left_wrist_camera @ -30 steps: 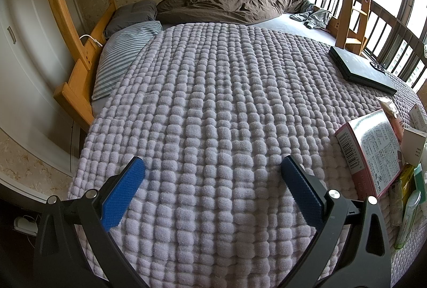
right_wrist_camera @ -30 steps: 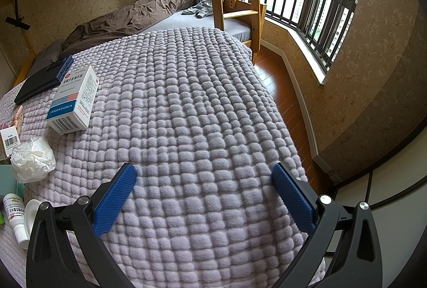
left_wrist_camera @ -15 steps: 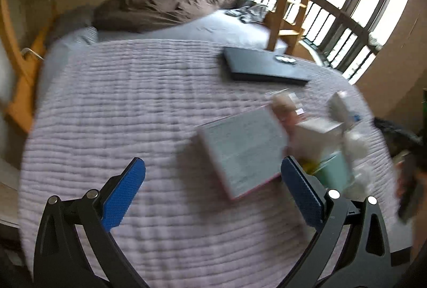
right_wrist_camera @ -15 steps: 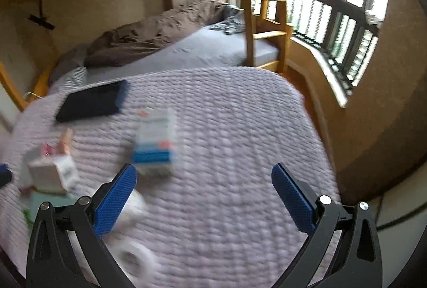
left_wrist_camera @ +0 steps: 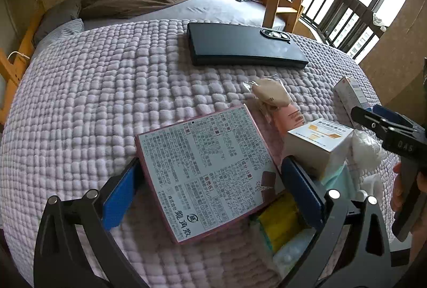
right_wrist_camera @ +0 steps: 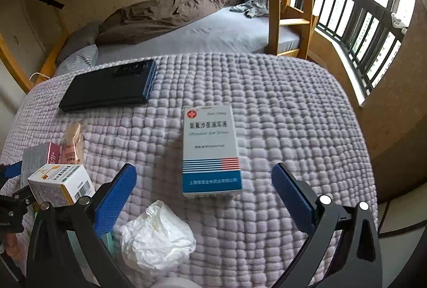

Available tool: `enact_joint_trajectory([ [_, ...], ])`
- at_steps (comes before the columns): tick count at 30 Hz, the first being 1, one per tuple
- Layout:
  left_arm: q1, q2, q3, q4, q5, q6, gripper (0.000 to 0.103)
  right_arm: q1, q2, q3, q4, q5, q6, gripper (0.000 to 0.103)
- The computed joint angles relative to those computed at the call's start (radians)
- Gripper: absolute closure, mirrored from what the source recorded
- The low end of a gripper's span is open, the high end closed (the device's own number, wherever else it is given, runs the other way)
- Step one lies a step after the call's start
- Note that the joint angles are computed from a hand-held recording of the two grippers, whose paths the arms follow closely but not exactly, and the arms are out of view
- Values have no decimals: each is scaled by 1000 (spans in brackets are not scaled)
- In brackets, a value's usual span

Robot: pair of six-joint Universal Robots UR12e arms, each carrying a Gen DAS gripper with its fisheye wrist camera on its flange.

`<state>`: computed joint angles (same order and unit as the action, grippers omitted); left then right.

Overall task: Collect trash
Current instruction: 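Move right tool to the ear drops box while left tool approaches the pink-bordered box, then close right tool on the ear drops box while left tool grips the pink-bordered box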

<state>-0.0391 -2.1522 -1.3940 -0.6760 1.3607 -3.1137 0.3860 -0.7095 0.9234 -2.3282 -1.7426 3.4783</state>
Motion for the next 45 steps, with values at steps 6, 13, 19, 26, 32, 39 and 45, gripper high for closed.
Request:
enact_joint_trajectory([
  [6, 1, -11, 7, 19, 3, 1, 1, -9, 21, -26, 34, 60, 21, 33],
  [13, 7, -14, 10, 38, -16, 25, 3, -21, 7, 5, -17, 109, 36, 59],
  [19, 30, -6, 5, 34, -57, -9, 23, -31, -34, 73, -107, 138, 44, 60],
  [26, 34, -9, 11, 7, -50, 21, 2, -22, -27, 55, -53, 107, 28, 57],
  [32, 14, -18, 26, 3, -14, 4, 1, -4, 13, -9, -3, 18, 4, 29],
  [39, -8, -32, 62, -22, 40, 22, 1, 0, 61, -103, 80, -13, -17, 40],
  [45, -16, -41, 58, -4, 67, 18, 1, -1, 66, -106, 76, -12, -23, 60],
])
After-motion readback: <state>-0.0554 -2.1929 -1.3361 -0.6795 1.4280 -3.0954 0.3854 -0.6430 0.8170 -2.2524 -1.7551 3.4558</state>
